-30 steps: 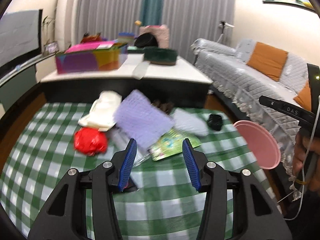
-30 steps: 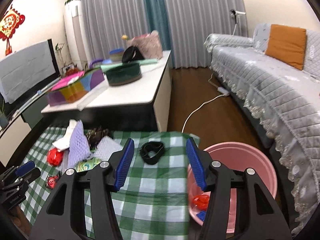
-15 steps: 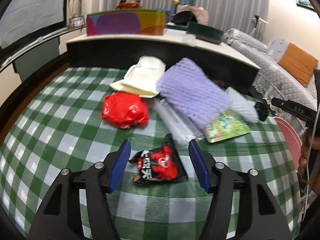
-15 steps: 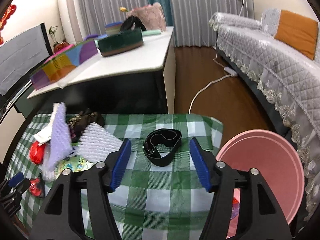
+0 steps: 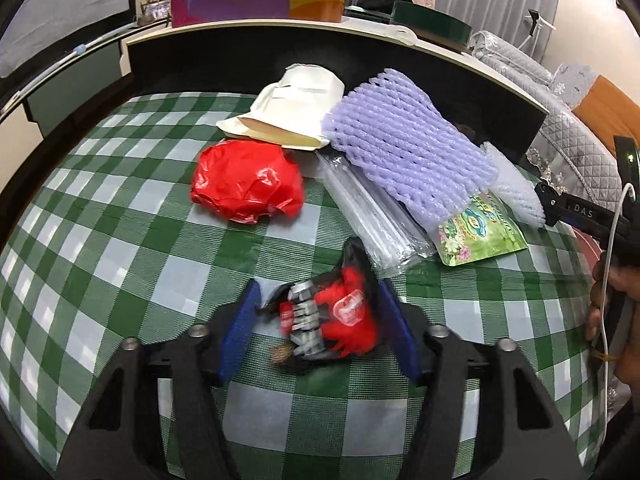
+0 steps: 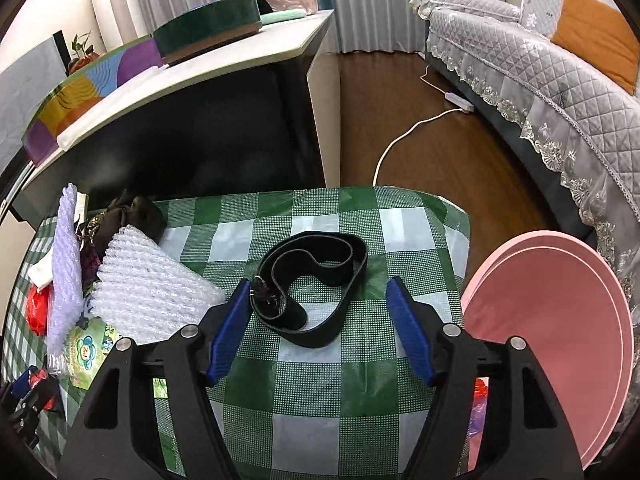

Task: Collect trash
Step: 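Grasp the black rubber band with right tool while left tool grasps black snack wrapper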

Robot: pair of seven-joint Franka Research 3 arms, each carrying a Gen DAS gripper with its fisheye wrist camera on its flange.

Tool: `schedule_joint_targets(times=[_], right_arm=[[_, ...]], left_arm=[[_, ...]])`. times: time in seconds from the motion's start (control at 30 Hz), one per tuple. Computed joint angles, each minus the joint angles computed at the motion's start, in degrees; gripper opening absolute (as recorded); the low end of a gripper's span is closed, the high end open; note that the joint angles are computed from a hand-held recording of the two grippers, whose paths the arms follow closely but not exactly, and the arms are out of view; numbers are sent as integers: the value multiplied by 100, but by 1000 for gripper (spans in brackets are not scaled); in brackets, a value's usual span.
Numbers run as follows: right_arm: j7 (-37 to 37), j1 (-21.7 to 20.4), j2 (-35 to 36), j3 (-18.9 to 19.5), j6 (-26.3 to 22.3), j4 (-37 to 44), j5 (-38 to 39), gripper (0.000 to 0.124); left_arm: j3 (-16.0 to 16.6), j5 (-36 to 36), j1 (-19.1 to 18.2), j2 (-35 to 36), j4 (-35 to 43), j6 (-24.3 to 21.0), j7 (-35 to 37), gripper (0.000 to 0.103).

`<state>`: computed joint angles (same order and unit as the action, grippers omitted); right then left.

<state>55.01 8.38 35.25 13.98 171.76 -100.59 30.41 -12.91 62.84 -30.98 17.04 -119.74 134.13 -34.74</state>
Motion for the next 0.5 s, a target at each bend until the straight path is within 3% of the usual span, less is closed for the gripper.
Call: schedule_joint_targets(times=[0.2, 0.5], right_arm=[[-274, -178, -51, 201, -60, -50, 74, 23], [-1409, -887, -502, 1079, 353, -593, 914, 19]], left_arm=[[1, 44, -23, -19, 22, -40, -7, 46], [-68, 219, -120, -139, 72, -409, 41, 45]])
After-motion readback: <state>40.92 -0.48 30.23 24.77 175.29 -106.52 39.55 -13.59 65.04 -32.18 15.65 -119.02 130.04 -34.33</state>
